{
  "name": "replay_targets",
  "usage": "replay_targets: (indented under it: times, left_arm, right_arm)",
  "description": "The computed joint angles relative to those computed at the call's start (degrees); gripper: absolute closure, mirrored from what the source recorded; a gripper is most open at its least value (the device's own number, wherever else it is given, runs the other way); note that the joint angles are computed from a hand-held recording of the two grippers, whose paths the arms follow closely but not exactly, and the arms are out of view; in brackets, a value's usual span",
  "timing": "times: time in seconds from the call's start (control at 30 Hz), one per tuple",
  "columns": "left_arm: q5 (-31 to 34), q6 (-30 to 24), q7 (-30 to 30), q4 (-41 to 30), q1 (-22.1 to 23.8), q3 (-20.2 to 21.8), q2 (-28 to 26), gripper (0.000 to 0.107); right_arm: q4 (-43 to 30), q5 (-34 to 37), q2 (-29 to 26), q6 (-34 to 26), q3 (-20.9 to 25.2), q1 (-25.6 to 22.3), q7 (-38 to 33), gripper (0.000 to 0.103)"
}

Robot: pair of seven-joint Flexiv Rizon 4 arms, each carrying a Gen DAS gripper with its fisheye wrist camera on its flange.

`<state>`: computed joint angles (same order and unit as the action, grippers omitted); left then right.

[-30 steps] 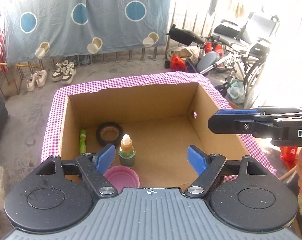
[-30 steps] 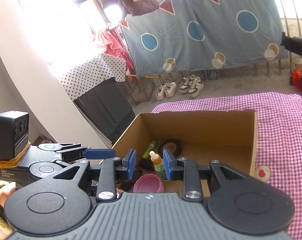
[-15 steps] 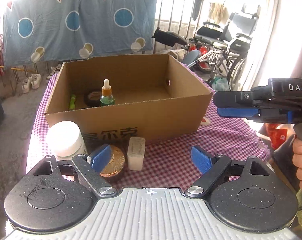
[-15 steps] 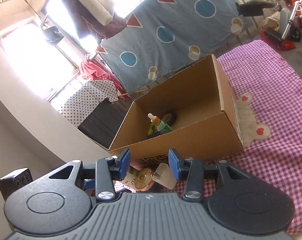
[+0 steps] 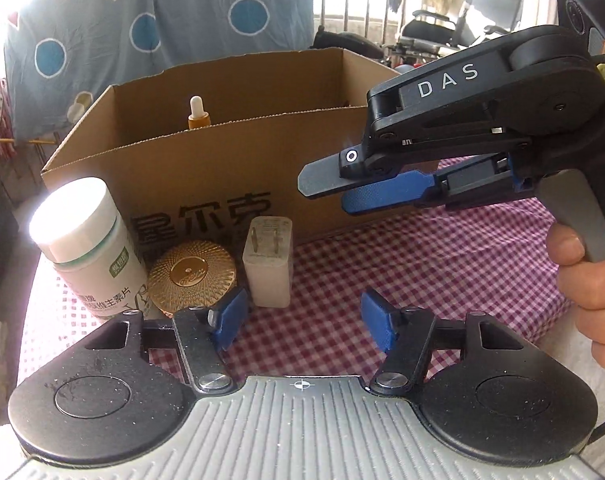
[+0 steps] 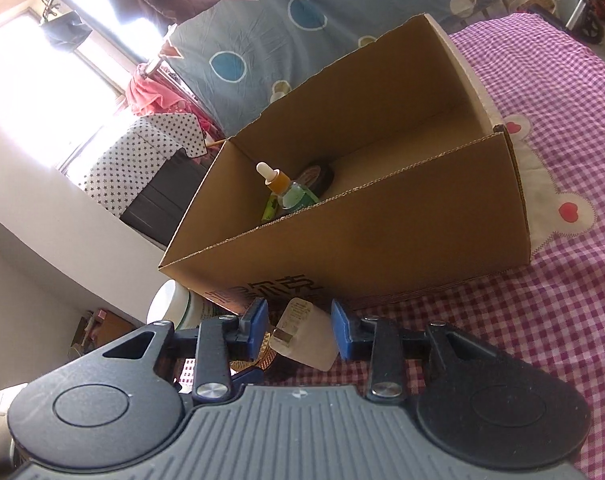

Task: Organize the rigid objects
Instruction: 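Withdraw the right gripper and move it toward the white charger, then close the right gripper on the white charger plug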

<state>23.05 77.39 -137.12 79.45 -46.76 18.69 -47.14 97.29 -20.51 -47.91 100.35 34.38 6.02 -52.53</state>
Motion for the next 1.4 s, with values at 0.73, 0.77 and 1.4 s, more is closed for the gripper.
replay_targets:
  times: [0.73, 0.77, 1.4]
  left_arm:
    - [-2.2, -4.9, 1.1, -5.5, 3.4, -3.3, -3.9, 0.050]
    - [-2.2, -4.3, 1.0, -5.2, 3.6, -3.4, -3.8, 0.051]
    - [-9.4, 4.3, 14.3, -2.4, 4.8, -9.1, -3.9, 0.059]
  right_arm:
    - [-11.7, 7.5, -8.4, -13.9, 9.9, -2.4, -16.5, 0.067]
    - [-11.6, 8.3, -8.1, -13.7, 9.6, -2.2, -16.9, 0.067]
    - [-1.5, 19.3, -0.3, -6.8, 5.3, -3.0, -17.0, 0.066]
